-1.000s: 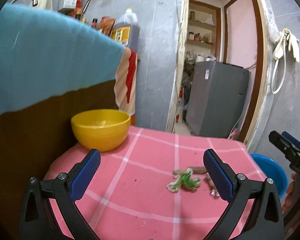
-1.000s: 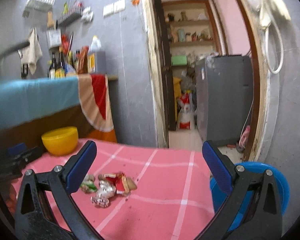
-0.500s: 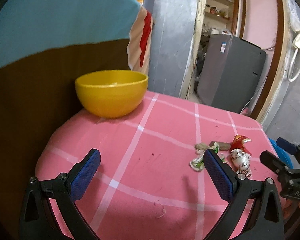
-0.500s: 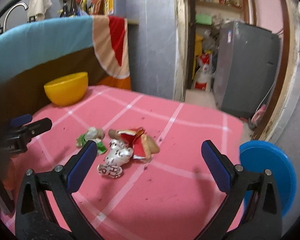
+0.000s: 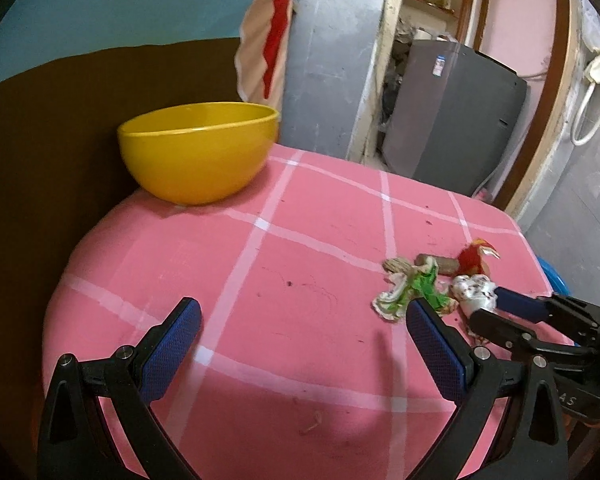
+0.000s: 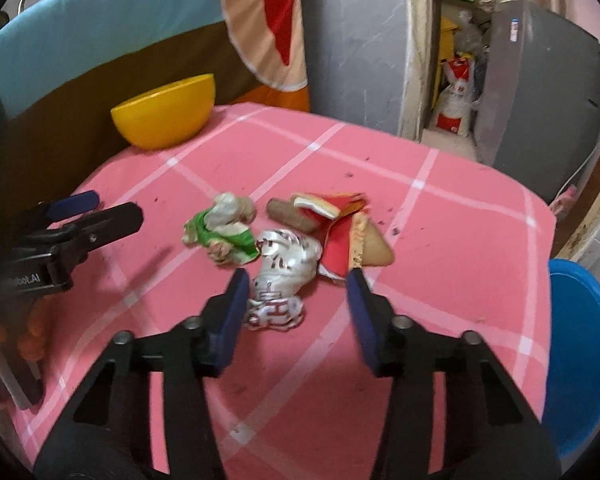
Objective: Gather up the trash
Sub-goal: 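Grasp the green-white wrapper with left gripper while right grasps silver foil wrapper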
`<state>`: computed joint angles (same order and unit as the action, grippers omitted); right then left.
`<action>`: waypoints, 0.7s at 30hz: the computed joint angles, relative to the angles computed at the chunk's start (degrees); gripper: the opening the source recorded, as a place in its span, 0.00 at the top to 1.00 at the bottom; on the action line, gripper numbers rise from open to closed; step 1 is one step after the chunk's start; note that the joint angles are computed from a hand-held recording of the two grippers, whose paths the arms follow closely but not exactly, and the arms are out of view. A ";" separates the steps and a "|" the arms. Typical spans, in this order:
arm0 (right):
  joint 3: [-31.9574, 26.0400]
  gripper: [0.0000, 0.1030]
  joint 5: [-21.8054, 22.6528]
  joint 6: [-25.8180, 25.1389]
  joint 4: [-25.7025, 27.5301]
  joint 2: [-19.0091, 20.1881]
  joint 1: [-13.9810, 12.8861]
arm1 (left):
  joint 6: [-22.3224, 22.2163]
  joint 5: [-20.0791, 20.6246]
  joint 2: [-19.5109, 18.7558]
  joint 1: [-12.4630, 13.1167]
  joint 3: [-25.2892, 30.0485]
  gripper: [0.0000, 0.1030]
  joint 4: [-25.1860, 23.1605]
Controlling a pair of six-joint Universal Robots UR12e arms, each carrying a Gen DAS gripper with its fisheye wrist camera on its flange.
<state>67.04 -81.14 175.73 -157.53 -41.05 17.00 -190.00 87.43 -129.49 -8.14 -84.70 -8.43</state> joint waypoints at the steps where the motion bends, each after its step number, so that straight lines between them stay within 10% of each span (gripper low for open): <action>1: 0.14 0.58 0.38 -0.02 -0.11 -0.04 -0.04 | 0.31 -0.50 -0.04 -0.05 0.07 0.03 -0.12; 21: 5.77 0.66 1.70 1.78 -3.06 -3.08 -1.70 | 5.43 -7.20 -3.06 -1.41 6.70 0.18 -9.21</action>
